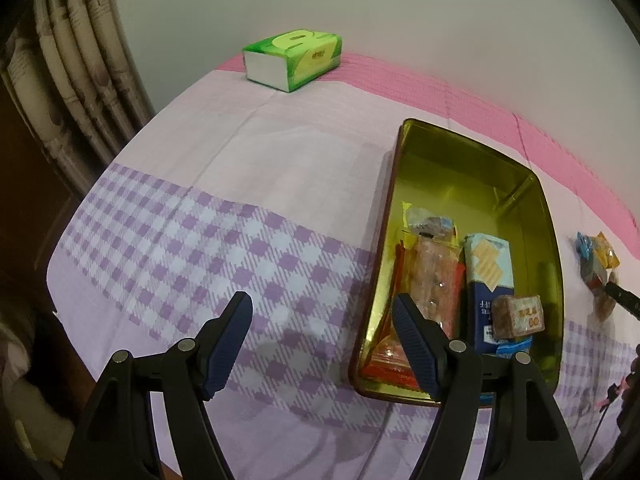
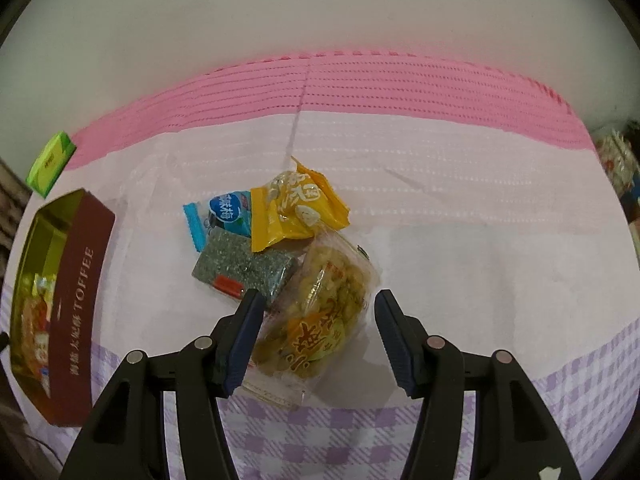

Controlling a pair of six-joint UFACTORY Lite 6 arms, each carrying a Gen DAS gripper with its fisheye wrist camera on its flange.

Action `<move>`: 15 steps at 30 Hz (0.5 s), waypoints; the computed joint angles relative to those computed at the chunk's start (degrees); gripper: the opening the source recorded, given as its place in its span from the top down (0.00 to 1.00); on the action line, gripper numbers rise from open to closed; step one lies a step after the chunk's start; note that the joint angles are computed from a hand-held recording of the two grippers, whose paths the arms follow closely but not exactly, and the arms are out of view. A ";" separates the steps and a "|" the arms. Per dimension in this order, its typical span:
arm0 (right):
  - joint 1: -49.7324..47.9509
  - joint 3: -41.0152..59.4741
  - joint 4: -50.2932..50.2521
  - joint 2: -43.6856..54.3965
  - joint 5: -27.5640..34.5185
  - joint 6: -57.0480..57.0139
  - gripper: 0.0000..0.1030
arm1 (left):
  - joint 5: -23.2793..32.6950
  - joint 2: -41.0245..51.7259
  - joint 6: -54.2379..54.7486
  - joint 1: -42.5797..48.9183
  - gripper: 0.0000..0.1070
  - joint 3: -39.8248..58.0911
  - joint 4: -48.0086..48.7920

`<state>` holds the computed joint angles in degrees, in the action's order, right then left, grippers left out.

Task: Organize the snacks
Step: 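Grasp the clear yellow-labelled twist snack bag with the right gripper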

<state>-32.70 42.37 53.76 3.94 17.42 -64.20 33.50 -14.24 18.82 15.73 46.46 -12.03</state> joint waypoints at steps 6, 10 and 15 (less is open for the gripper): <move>-0.74 -1.69 4.06 1.44 0.61 -4.83 0.46 | -1.20 -1.50 -2.59 -2.60 0.32 -1.10 1.99; -1.26 -4.32 10.82 0.47 -0.29 -13.33 0.50 | -1.75 -2.55 -6.01 -4.99 0.32 -1.54 4.80; -3.17 -5.72 15.62 -0.39 0.74 -19.96 0.59 | -1.10 -4.27 -15.41 -11.02 0.32 -1.14 12.37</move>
